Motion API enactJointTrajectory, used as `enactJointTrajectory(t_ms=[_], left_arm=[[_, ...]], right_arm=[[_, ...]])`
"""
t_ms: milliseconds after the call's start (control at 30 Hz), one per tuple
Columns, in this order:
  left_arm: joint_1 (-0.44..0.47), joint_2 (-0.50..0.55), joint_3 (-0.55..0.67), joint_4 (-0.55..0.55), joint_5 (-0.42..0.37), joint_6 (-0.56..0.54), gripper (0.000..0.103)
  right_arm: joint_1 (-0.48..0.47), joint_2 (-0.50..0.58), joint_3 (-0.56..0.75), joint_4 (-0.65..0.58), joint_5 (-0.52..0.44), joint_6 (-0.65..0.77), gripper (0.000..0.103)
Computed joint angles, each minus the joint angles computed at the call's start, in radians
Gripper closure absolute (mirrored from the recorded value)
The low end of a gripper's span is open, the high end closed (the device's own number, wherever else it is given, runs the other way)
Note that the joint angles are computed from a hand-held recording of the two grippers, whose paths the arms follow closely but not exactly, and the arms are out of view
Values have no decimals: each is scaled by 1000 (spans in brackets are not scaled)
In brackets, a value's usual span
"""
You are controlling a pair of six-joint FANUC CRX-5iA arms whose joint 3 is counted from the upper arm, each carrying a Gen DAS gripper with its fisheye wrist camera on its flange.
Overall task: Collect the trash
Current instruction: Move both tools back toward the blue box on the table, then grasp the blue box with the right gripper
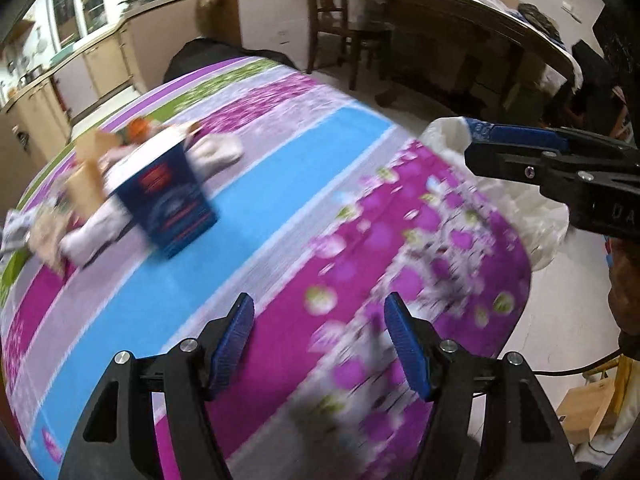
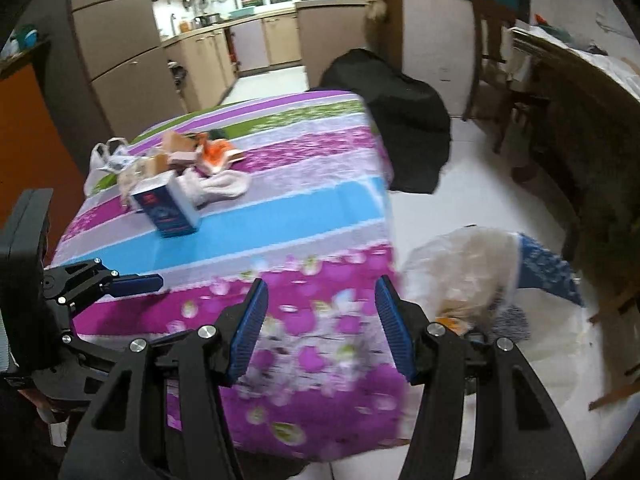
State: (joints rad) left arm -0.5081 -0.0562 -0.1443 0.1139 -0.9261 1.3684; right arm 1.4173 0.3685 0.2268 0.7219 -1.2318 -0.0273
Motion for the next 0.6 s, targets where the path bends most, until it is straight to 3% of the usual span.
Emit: enactJointTrajectory(t_ms=[167,367,467,600], left_arm=[[86,-82,-85,19,10,-5,35],[199,-146,-146,24,15,17,35],[259,-168,-172,36,23,11,35],[319,-188,-190,40,33,5,35]], right_arm=[[-12,44,34,0,91,-18,49],[-24,128,139,-14,132,47,49],[-29,172,194,-2,144,82,44],[-40,240,285,22,133,135,28]])
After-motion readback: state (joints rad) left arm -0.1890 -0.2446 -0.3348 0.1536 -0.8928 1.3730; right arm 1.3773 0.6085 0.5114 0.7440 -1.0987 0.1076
